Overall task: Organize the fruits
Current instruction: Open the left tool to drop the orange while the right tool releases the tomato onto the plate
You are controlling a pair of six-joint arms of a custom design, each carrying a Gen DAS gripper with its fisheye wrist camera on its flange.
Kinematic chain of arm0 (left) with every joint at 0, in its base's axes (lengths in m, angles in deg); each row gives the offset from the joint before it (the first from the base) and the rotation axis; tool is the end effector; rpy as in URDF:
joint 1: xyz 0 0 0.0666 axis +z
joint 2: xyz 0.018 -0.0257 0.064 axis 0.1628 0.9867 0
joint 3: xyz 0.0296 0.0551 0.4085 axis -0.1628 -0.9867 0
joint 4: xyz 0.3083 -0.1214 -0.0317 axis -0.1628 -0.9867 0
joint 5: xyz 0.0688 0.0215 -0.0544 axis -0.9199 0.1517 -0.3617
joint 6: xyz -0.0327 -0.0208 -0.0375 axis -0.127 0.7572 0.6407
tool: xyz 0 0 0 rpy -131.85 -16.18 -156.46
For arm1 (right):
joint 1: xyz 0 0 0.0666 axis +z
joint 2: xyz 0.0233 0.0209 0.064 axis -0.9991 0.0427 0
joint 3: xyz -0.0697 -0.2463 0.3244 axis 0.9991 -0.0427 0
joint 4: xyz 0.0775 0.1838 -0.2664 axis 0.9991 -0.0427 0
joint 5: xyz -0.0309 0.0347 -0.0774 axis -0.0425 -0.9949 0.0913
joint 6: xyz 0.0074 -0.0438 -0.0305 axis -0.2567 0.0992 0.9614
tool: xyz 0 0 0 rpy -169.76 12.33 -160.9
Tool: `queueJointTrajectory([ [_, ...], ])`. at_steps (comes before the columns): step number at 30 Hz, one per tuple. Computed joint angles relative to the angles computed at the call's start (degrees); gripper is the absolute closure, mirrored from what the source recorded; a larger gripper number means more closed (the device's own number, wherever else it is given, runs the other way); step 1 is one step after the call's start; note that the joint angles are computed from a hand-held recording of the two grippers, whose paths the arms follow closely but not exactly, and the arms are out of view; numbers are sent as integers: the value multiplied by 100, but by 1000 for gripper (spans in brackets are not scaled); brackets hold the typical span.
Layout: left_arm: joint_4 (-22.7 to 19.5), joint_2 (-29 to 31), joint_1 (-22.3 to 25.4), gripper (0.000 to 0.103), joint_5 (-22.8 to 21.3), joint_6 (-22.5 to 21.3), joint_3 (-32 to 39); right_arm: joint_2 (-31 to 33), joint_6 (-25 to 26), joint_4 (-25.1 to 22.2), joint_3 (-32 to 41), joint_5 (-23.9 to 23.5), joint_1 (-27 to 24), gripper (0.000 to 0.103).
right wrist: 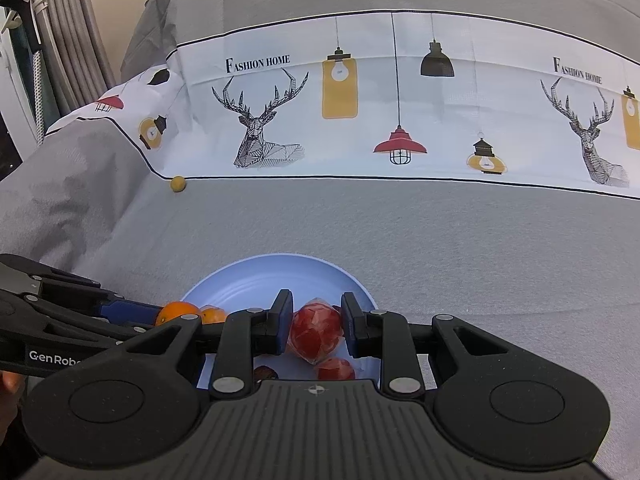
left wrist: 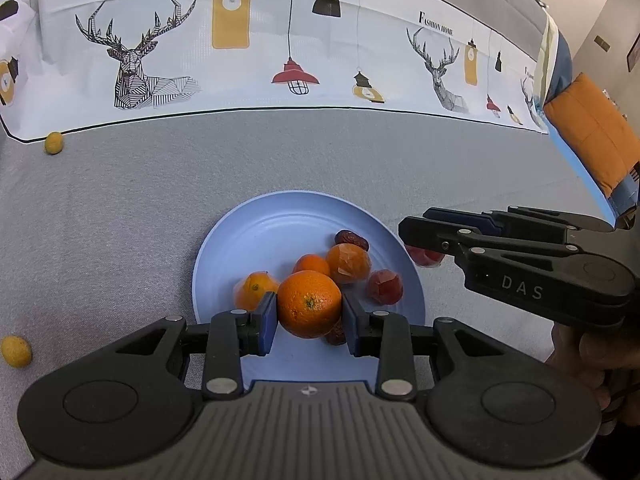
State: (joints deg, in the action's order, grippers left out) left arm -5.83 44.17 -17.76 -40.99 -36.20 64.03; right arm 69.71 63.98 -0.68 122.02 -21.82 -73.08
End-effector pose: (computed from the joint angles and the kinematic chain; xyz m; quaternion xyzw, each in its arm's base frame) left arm 0.6209 -0.3224 0.4003 0.1302 0.9431 -0.1479 0.2678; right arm 0.6226 0.1645 0.3862 -0.0885 0.9136 0.1237 0.3771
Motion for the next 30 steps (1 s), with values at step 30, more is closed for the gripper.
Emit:
queueJointTrajectory([
  [30, -78, 47, 3, 65, 71, 28, 65, 23, 28, -40, -7, -11, 23, 75],
])
